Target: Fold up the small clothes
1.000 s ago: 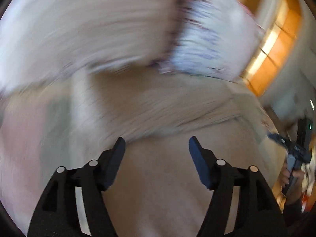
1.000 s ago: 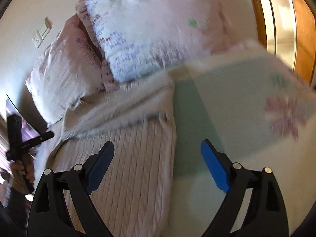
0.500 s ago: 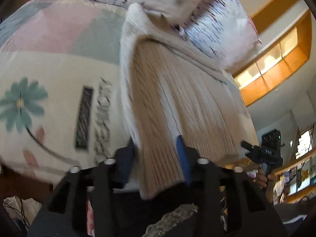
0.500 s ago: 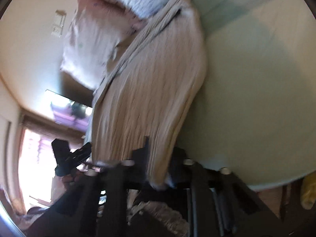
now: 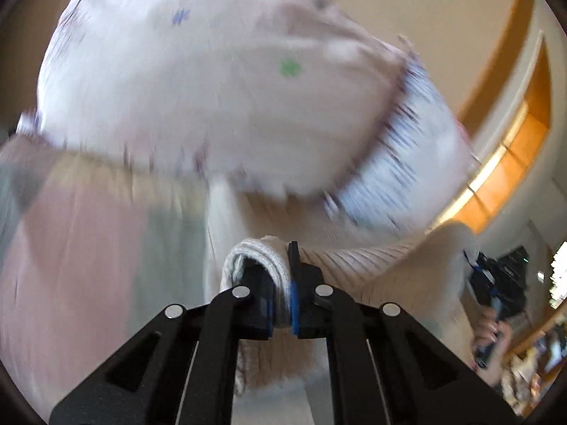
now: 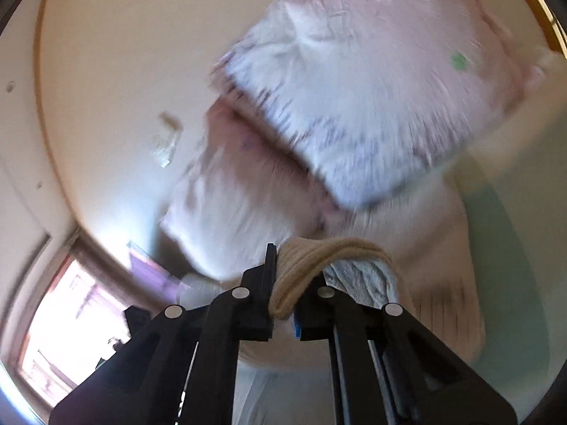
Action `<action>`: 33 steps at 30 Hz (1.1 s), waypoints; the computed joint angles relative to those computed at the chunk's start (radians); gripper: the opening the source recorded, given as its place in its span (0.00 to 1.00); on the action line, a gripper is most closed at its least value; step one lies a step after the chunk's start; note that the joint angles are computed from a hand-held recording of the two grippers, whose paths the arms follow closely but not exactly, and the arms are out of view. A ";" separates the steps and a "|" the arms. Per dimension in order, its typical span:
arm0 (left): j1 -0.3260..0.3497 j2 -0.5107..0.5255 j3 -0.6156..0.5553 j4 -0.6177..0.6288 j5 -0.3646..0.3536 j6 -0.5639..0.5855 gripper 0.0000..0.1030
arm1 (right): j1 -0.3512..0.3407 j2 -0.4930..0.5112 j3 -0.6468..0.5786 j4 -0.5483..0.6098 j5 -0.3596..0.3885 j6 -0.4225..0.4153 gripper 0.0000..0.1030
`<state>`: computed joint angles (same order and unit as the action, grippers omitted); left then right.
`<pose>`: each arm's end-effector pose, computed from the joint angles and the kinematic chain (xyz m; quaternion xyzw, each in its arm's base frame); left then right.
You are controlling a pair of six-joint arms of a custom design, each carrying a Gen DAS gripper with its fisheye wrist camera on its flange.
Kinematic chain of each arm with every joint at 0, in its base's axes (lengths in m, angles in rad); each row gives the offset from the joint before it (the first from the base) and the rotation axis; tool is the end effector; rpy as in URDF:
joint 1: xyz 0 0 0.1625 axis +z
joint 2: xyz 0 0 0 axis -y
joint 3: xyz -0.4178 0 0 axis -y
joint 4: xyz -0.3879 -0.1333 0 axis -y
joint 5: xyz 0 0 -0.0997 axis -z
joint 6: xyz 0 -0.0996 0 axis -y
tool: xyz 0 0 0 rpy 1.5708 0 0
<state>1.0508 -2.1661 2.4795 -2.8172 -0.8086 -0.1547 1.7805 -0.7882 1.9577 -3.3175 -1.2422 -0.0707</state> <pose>0.0502 -0.3191 0.4260 -0.0139 0.8457 -0.5039 0.1753 0.2828 -0.5339 0.0771 -0.1783 0.9299 -0.2692 0.1759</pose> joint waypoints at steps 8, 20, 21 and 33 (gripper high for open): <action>0.366 0.352 -0.223 -0.119 -0.292 -0.032 0.57 | 0.060 0.225 -0.312 0.214 -0.413 0.069 0.73; 0.478 0.372 -0.209 -0.041 -0.484 -0.075 0.43 | 0.038 0.100 -0.121 0.098 -0.292 -0.053 0.96; 0.491 0.392 -0.218 -0.045 -0.515 -0.099 0.23 | 0.030 0.093 -0.105 0.093 -0.280 -0.056 0.96; 0.244 0.717 -0.345 -0.325 -0.804 -0.227 0.19 | -0.026 -0.024 0.008 -0.046 -0.326 -0.092 0.96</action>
